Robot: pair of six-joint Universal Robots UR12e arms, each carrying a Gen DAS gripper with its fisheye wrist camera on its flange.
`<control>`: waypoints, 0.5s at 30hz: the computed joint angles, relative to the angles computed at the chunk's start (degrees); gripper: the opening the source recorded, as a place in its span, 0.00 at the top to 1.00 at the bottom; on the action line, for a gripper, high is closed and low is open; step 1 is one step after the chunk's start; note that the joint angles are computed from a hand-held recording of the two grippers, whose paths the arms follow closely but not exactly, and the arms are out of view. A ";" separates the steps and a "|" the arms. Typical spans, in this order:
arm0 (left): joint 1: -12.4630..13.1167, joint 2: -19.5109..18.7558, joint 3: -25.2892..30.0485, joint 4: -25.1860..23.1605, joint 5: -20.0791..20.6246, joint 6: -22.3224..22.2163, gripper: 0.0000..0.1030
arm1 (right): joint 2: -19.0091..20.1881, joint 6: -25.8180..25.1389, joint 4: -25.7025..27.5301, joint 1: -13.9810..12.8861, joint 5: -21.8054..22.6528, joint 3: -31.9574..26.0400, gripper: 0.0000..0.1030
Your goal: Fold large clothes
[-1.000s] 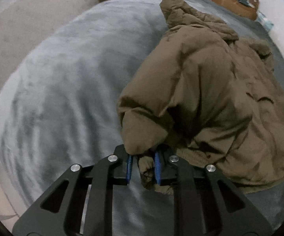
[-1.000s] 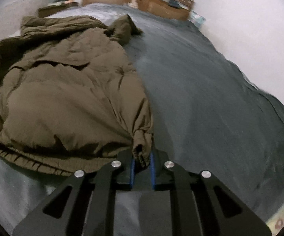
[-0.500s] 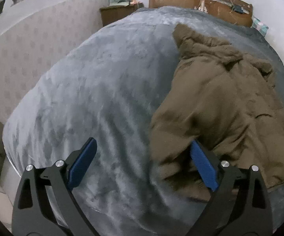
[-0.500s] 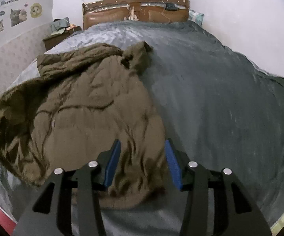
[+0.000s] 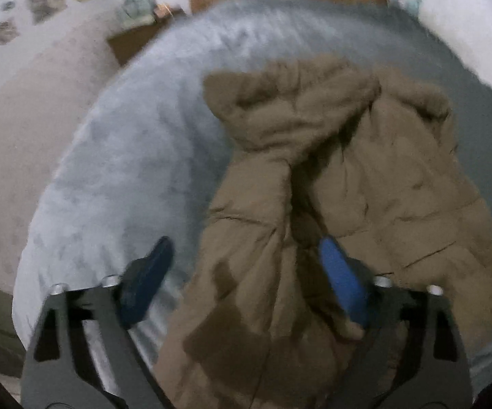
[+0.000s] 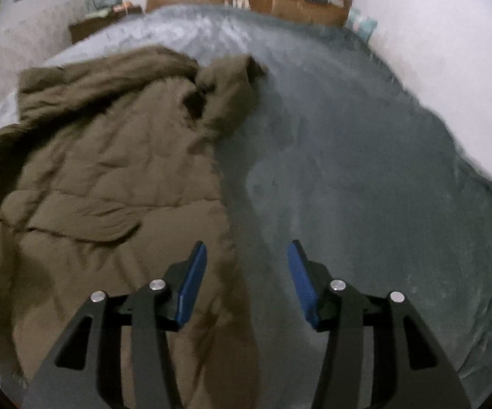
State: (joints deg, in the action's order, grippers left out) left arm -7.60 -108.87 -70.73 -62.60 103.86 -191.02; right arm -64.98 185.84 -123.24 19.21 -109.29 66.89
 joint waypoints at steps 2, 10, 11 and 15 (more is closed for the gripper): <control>0.80 -3.08 3.80 -5.73 -2.82 1.13 0.35 | 1.64 1.61 2.78 -1.15 3.90 -2.03 0.51; 4.38 -3.70 2.10 -10.18 -0.74 -4.36 0.79 | 3.65 2.96 5.89 -1.94 8.54 -3.93 0.91; 4.79 -3.39 1.40 -9.72 -1.18 -4.71 0.79 | 3.42 1.88 5.24 -1.60 7.19 -3.62 0.92; 8.33 -0.67 -4.21 -5.74 -10.07 -6.19 0.78 | 1.84 -0.13 2.53 0.05 2.71 -1.47 0.94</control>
State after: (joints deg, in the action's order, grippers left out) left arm 0.73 -109.54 -74.94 -68.34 93.79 -197.21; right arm -63.14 185.71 -120.71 19.26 -106.58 65.42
